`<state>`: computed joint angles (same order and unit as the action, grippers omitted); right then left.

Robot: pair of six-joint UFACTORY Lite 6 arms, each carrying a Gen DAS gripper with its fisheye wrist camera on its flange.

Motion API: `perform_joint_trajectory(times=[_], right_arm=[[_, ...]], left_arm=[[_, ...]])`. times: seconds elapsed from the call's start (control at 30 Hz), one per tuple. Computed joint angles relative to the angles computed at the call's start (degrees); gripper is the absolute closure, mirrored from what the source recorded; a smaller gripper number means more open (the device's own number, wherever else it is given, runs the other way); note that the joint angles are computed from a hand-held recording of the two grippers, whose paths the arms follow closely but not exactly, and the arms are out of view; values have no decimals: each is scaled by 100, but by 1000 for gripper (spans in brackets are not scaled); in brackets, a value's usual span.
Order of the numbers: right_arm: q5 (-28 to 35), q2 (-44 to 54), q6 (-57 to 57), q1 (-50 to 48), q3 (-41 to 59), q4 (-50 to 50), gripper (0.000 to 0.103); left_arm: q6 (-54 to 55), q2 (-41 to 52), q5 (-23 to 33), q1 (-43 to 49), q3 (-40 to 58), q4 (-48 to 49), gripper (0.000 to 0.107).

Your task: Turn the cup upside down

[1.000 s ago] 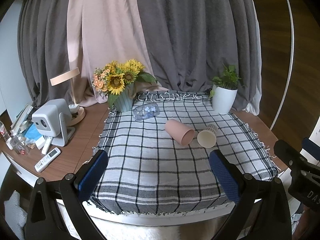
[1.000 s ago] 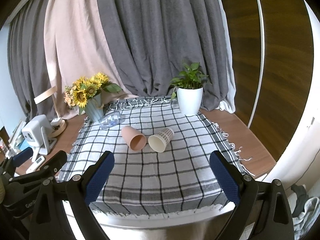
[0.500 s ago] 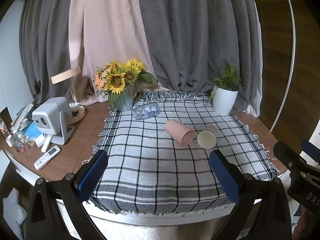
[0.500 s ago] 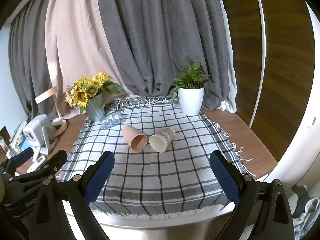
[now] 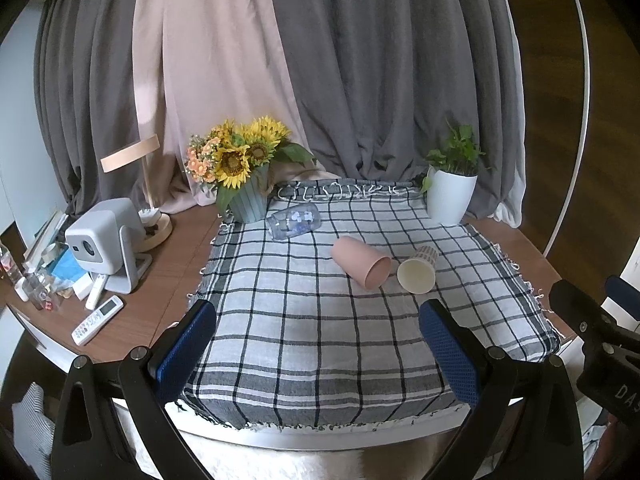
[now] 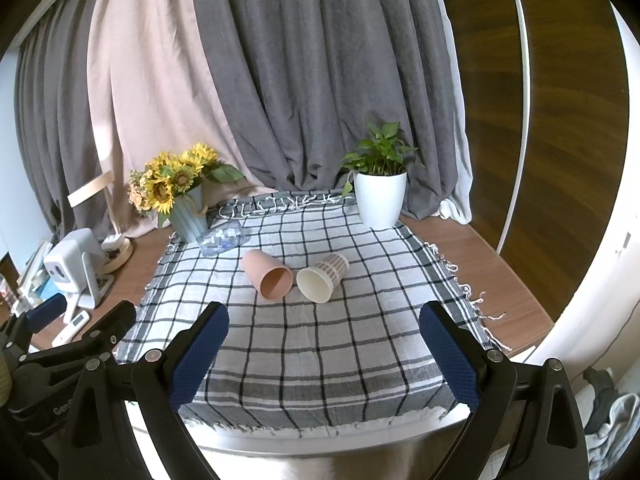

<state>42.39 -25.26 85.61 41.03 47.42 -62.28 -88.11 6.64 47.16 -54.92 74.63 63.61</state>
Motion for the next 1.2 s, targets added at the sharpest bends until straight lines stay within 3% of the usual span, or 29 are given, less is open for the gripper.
perform_joint_trajectory(times=[0.37, 0.67, 1.07, 1.2], right_arm=[[-36, 121, 94, 4, 39, -44, 7], [238, 972, 466, 381, 729, -168, 7], [444, 1385, 700, 684, 1075, -260, 7], [203, 1612, 400, 522, 1291, -100, 7]], left_arm=[[338, -12, -261, 265, 69, -252, 4], [482, -211, -517, 556, -157, -263, 4], [653, -605, -815, 911, -582, -297, 4], [993, -330, -801, 1120, -304, -845, 4]])
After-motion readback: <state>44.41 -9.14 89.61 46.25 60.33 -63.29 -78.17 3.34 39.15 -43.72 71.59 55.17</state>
